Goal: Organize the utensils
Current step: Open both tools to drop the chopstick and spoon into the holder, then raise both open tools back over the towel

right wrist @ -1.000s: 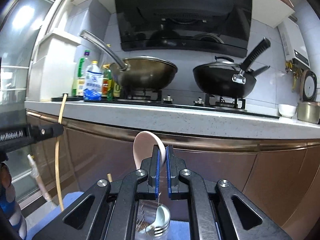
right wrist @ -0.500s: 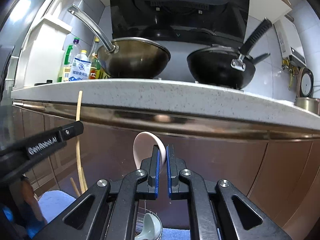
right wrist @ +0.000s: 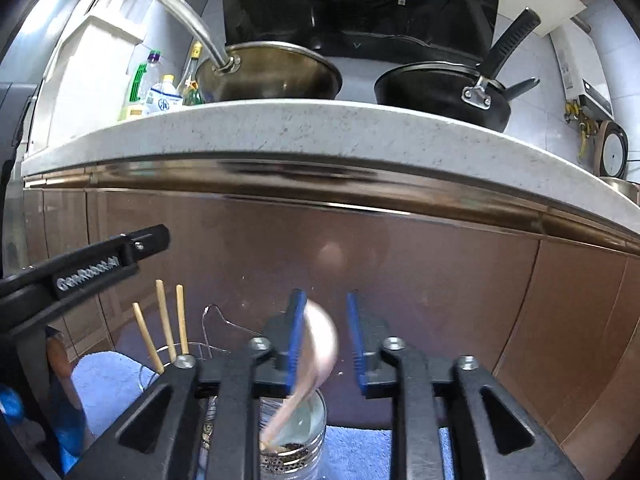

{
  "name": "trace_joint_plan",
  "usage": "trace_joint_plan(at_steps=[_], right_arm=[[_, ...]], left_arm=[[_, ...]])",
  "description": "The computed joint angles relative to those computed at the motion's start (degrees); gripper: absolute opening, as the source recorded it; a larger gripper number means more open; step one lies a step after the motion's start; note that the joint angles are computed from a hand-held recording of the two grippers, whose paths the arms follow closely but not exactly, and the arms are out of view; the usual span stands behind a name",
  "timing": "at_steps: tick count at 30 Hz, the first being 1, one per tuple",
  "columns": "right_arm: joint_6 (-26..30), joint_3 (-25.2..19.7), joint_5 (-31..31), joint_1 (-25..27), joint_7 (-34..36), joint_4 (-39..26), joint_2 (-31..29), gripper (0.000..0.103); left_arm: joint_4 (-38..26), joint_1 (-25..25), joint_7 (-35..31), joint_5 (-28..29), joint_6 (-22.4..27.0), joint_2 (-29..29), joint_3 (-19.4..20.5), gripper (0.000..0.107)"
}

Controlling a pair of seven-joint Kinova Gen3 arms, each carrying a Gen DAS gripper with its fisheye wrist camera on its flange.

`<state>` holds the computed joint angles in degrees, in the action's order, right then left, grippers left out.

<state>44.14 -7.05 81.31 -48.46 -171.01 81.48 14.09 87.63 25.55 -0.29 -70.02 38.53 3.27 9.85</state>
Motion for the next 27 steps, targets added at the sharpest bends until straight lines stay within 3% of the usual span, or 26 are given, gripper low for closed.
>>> trace_joint_plan(at_steps=[10,20,27], right_arm=[[6.6,-3.5,-3.1,-1.9,4.6,0.5,-5.3,0.03],[16.1,-11.3,-7.5,-3.2,5.9,4.0,-11.9,0.041],[21.1,-16.6,-10.6,-3.0,3.2,6.1,-15.5,0.042]], left_arm=[[-0.3,-0.2,-10.4,5.9,11.0,-6.8,6.2,0.04],[0.4,-3.1,-17.1,12.2,23.5,-14.5,16.1,0.043],[0.1,-7.0,-18.7,14.8,32.2,-17.9,24.1,0.043]])
